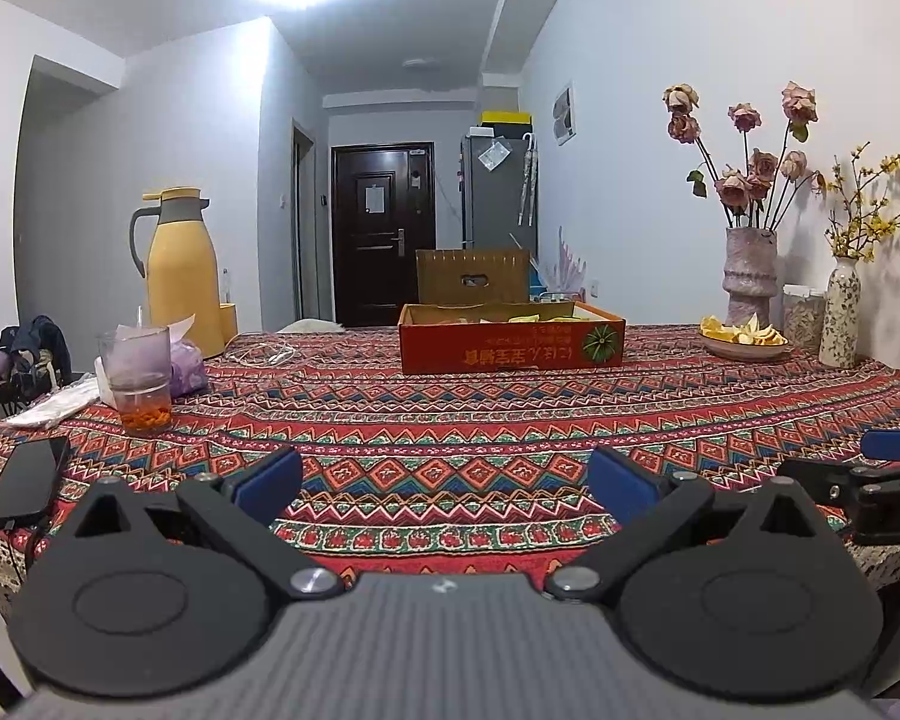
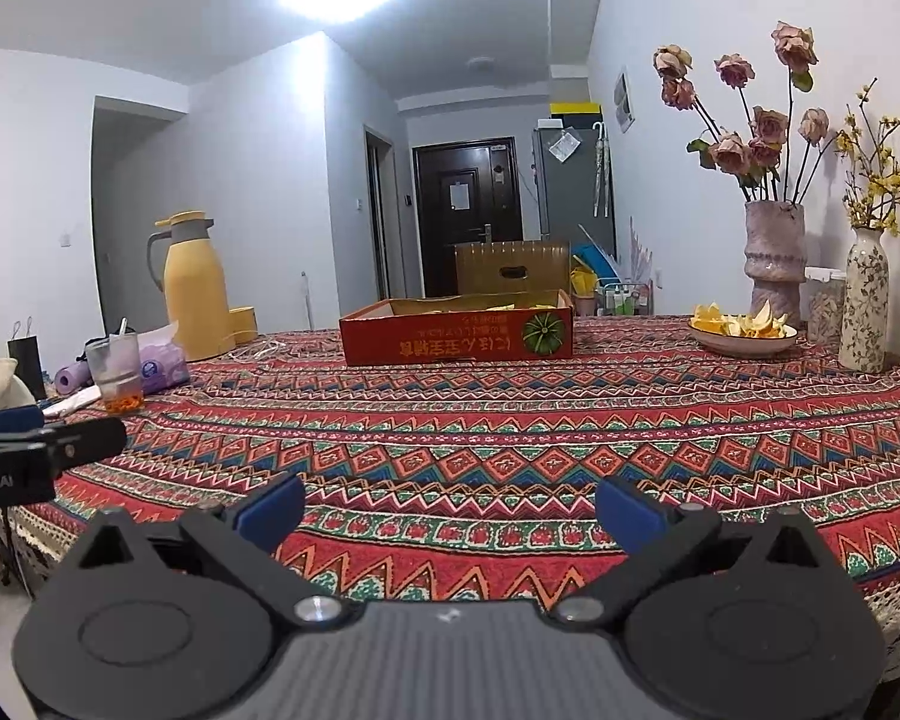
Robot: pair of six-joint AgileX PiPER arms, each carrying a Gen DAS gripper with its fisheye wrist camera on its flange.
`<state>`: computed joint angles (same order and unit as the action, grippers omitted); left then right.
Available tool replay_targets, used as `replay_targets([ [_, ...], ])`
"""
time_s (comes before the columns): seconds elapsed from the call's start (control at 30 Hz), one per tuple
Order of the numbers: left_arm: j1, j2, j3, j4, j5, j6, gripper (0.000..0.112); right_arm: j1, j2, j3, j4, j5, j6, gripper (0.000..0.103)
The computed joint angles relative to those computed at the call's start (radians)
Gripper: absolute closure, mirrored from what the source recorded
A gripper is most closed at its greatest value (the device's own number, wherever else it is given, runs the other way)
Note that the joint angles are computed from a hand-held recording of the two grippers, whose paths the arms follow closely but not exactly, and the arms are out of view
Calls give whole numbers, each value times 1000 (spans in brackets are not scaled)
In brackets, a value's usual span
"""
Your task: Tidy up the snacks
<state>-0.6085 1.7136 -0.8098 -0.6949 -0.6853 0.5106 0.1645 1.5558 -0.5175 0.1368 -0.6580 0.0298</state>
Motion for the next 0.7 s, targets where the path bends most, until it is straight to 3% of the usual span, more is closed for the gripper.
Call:
replay_targets([
  [0.7, 13, -13, 8, 35, 26, -27, 9, 0, -3, -1, -2, 11, -4, 0],
])
